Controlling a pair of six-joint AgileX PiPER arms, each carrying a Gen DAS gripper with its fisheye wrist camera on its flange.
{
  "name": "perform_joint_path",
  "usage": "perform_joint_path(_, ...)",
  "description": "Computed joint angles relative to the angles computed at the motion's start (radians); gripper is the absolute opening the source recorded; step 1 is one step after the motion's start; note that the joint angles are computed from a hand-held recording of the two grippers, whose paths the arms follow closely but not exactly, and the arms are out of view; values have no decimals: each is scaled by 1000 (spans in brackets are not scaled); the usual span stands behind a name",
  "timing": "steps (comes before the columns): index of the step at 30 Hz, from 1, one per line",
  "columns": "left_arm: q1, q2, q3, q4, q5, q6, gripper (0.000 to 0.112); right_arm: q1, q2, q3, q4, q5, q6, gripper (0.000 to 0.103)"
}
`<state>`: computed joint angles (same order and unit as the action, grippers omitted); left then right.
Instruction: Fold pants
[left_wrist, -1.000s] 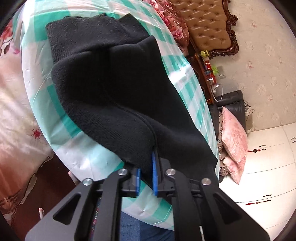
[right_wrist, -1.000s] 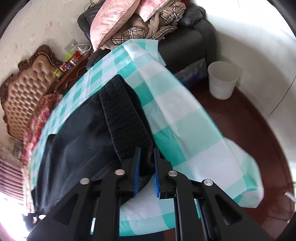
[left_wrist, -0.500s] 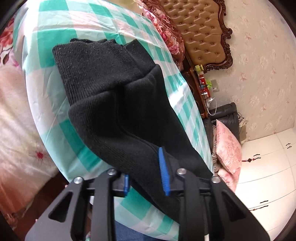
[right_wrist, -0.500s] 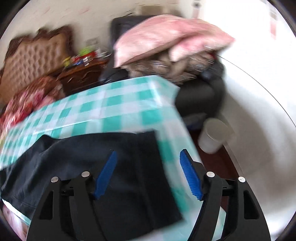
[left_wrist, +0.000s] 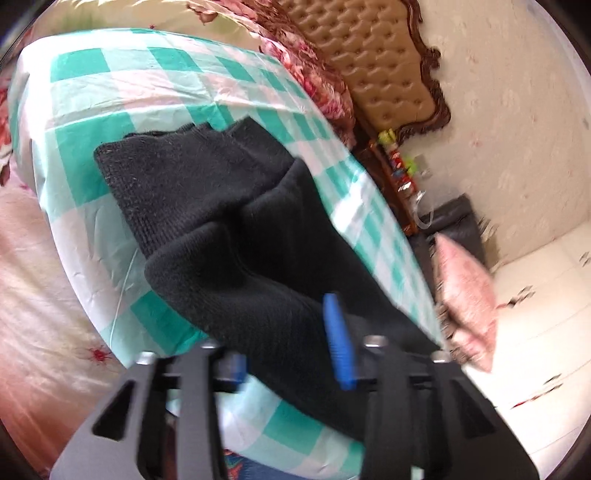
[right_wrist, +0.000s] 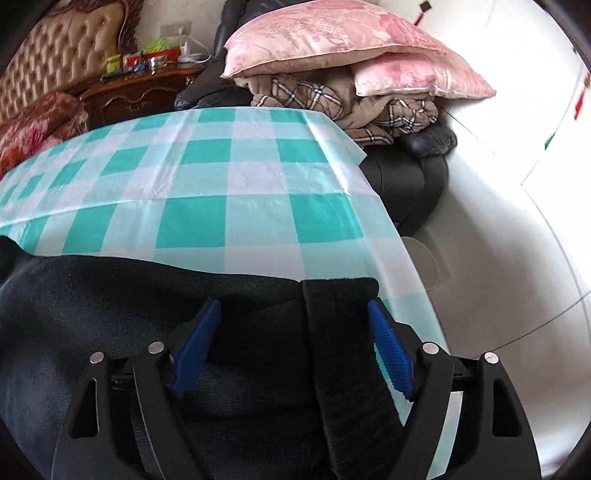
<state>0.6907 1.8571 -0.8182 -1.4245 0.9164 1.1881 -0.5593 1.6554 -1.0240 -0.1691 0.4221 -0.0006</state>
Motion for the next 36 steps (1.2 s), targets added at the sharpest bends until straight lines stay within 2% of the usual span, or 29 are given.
perform_joint_path(1, 19, 14, -6, -8, 10, -33, 66, 1, 4, -2, -4, -4, 11, 78)
perform_joint_path(2, 30, 25, -10, -19, 18, -61, 66, 1, 4, 2, -6, -9, 16, 79)
perform_joint_path(3, 64, 61, -22, -32, 66, -82, 64, 0, 5, 2, -4, -12, 17, 79)
perform_joint_path(4, 84, 86, -35, -36, 85, -108, 58, -1, 5, 3, -1, -12, 17, 80)
perform_joint_path(5, 93, 94, -46, -30, 80, -131, 47, -2, 7, 2, 1, -11, 18, 81)
perform_joint_path(6, 84, 94, -73, -1, 48, -169, 22, -4, 13, -4, 8, -9, 15, 81)
perform_joint_path(7, 57, 69, -94, 41, -17, -198, 14, -5, 17, -10, 17, -3, 11, 82)
perform_joint_path(8, 10, 31, -96, 71, -101, -222, 13, -7, 20, -13, 28, 2, 1, 82)
perform_joint_path(10, -137, -99, -103, 224, -301, -265, 11, -17, 24, -21, 69, 10, -36, 82)
perform_joint_path(12, -308, -243, -85, 380, -501, -219, 10, -33, 26, -24, 134, 20, -93, 82)
perform_joint_path(13, -381, -306, -64, 398, -590, -151, 10, -45, 29, -29, 179, 28, -131, 82)
perform_joint_path(14, -416, -346, -51, 376, -638, -58, 10, -54, 30, -30, 209, 34, -156, 82)
perform_joint_path(15, -411, -346, -61, 314, -646, -5, 10, -59, 29, -30, 227, 37, -172, 82)
perform_joint_path(16, -366, -306, -84, 237, -614, 8, 10, -62, 27, -28, 237, 37, -179, 82)
perform_joint_path(18, -242, -180, -145, 203, -473, -14, 10, -65, 20, -19, 247, 31, -183, 82)
perform_joint_path(20, -184, -64, -168, 208, -397, -23, 11, -55, 8, -2, 203, 12, -137, 82)
perform_joint_path(21, -176, -28, -172, 215, -385, -38, 13, -46, 4, 6, 166, 2, -105, 82)
perform_joint_path(23, -155, -5, -133, 135, -378, 50, 16, -39, 5, 4, 139, 0, -82, 82)
perform_joint_path(24, -146, -18, -115, 119, -378, 77, 17, -40, 5, 4, 154, 3, -92, 82)
perform_joint_path(25, -147, -38, -101, 132, -398, 64, 24, -48, 8, -1, 190, 12, -123, 82)
perform_joint_path(26, -169, -58, -95, 166, -459, 12, 38, -56, 11, -6, 220, 17, -149, 83)
perform_joint_path(27, -199, -104, -77, 240, -559, -71, 64, -62, 12, -8, 239, 20, -165, 83)
perform_joint_path(28, -231, -145, -57, 287, -657, -114, 66, -64, 14, -10, 247, 23, -170, 83)
perform_joint_path(29, -269, -167, -52, 293, -716, -118, 66, -65, 14, -11, 245, 24, -167, 84)
perform_joint_path(30, -289, -192, -50, 269, -735, -81, 66, -61, 12, -8, 237, 20, -157, 84)
perform_joint_path(32, -358, -208, -76, 199, -727, 69, 63, -61, 14, -9, 231, 19, -151, 84)
perform_joint_path(33, -396, -199, -104, 223, -708, 105, 62, -61, 15, -11, 226, 21, -145, 85)
perform_joint_path(35, -485, -151, -183, 368, -619, 135, 63, -68, 19, -17, 250, 29, -165, 86)
perform_joint_path(36, -542, -119, -223, 449, -607, 142, 61, -75, 21, -20, 271, 34, -186, 86)
